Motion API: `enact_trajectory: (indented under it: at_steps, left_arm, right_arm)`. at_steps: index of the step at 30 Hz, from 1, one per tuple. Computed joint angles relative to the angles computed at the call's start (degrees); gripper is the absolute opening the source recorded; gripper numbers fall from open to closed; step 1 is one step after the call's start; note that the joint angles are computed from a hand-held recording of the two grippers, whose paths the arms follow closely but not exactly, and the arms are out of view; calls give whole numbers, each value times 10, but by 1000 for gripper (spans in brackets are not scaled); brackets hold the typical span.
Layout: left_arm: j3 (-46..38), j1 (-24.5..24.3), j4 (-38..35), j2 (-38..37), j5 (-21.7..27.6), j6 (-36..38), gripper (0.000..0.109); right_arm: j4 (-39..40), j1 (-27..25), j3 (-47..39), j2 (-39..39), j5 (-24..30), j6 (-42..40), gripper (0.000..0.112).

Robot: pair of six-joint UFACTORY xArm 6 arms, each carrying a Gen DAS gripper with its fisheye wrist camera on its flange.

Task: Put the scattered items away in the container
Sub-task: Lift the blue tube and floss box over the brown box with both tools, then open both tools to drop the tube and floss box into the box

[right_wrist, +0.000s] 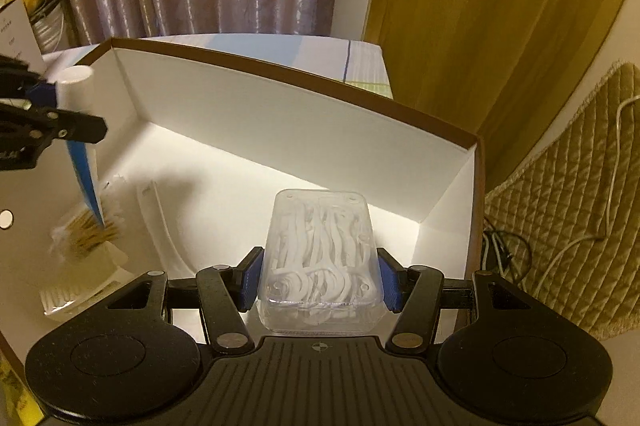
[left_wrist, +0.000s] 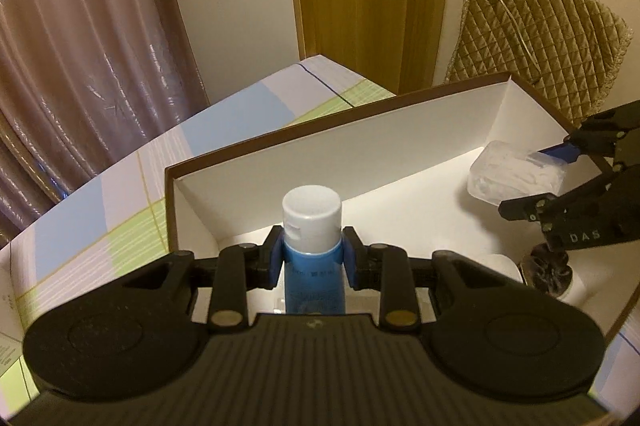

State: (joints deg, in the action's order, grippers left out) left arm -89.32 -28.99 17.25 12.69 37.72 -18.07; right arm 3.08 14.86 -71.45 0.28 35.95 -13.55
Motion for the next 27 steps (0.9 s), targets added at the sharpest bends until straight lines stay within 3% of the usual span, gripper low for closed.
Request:
enact_trajectory:
  at_steps: [22, 27]
  left_arm:
    - [-48, 9, 35, 38, 21, -11, 26]
    - [-34, 9, 37, 26, 17, -18, 32]
  right_arm:
    - [0, 3, -3, 7, -20, -9, 60]
    - [-4, 2, -6, 10, -20, -4, 60]
